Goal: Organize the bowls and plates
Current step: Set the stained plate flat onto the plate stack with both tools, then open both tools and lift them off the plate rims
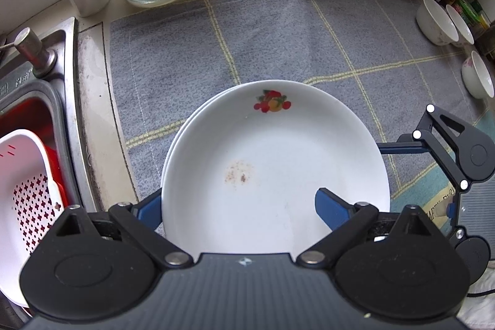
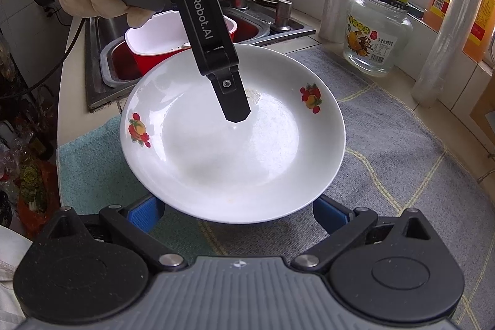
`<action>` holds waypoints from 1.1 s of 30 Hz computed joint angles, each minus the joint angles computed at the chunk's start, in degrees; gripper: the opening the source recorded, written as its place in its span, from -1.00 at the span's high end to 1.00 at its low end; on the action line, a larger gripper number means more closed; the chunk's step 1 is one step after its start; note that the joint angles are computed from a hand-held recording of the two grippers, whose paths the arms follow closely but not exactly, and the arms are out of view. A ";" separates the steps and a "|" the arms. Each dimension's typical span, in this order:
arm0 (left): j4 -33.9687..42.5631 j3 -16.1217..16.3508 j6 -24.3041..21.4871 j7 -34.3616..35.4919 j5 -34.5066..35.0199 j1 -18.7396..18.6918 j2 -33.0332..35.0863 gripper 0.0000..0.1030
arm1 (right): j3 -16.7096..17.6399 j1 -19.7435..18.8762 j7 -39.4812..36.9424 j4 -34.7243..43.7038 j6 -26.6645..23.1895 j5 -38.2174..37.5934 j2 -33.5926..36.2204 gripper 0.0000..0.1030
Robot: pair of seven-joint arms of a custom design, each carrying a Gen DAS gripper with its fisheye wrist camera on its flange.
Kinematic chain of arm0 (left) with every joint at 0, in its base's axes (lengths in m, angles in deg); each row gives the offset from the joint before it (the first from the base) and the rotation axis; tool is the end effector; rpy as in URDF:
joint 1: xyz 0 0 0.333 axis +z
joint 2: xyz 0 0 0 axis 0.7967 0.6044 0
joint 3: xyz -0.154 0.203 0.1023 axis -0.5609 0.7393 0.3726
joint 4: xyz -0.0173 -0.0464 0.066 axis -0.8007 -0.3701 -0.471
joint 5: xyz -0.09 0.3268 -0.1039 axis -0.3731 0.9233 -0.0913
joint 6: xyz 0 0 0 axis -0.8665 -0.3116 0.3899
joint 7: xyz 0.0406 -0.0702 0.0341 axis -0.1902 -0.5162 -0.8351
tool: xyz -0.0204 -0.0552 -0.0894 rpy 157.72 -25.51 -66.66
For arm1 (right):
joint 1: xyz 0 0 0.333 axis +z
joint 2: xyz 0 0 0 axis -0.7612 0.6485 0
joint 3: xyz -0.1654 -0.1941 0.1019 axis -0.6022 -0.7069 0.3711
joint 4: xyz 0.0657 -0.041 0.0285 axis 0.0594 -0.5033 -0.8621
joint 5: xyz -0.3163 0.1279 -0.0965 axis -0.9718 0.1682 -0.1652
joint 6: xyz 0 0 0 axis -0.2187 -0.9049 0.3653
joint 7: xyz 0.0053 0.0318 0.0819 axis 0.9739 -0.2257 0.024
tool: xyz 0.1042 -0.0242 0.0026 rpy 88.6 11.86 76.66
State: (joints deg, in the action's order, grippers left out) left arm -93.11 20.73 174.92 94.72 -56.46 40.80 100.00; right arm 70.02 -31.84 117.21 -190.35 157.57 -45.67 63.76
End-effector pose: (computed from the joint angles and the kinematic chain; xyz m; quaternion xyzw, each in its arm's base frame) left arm 0.6300 -0.2258 0.4952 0.4925 -0.8610 0.1269 0.0088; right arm 0.5014 0.1658 0.4592 -0.8748 0.3563 -0.1032 0.3116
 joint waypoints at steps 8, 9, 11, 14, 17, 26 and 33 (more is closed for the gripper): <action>0.15 0.80 -0.78 -2.18 1.86 -0.62 -0.07 -0.89 | 0.14 -0.25 -1.09 0.33 -0.29 -0.52 0.25 -1.00; -0.21 0.70 -0.56 -2.34 1.54 -0.38 -0.23 -0.89 | 0.14 -0.21 -1.33 0.17 -0.04 -0.35 0.17 -1.00; -1.81 0.34 0.75 -2.17 0.54 0.22 -1.20 -0.90 | 0.00 -0.26 -0.86 0.58 -0.63 0.11 0.34 -1.00; -3.35 0.34 1.82 -2.39 0.40 0.42 -2.23 -0.90 | -0.03 -0.34 -1.19 0.48 -0.56 0.89 0.19 -1.00; -9.12 0.18 6.80 -2.17 -0.34 0.96 -5.93 -0.90 | 0.13 -0.36 -0.05 -0.48 0.72 -0.72 -0.72 -1.00; -35.77 -3.35 38.46 9.61 -6.55 0.53 -22.05 -0.94 | -0.32 -1.36 16.12 -7.68 13.31 -12.79 -5.69 -1.00; -39.91 -5.78 49.49 15.24 -12.64 -2.60 -22.32 -0.94 | 4.86 -12.19 44.48 -15.66 19.85 -36.01 -11.83 -1.00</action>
State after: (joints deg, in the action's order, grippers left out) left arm -133.02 14.95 224.41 109.96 -69.10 38.19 77.67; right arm 74.88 -44.03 161.69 -206.01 177.42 -81.68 51.93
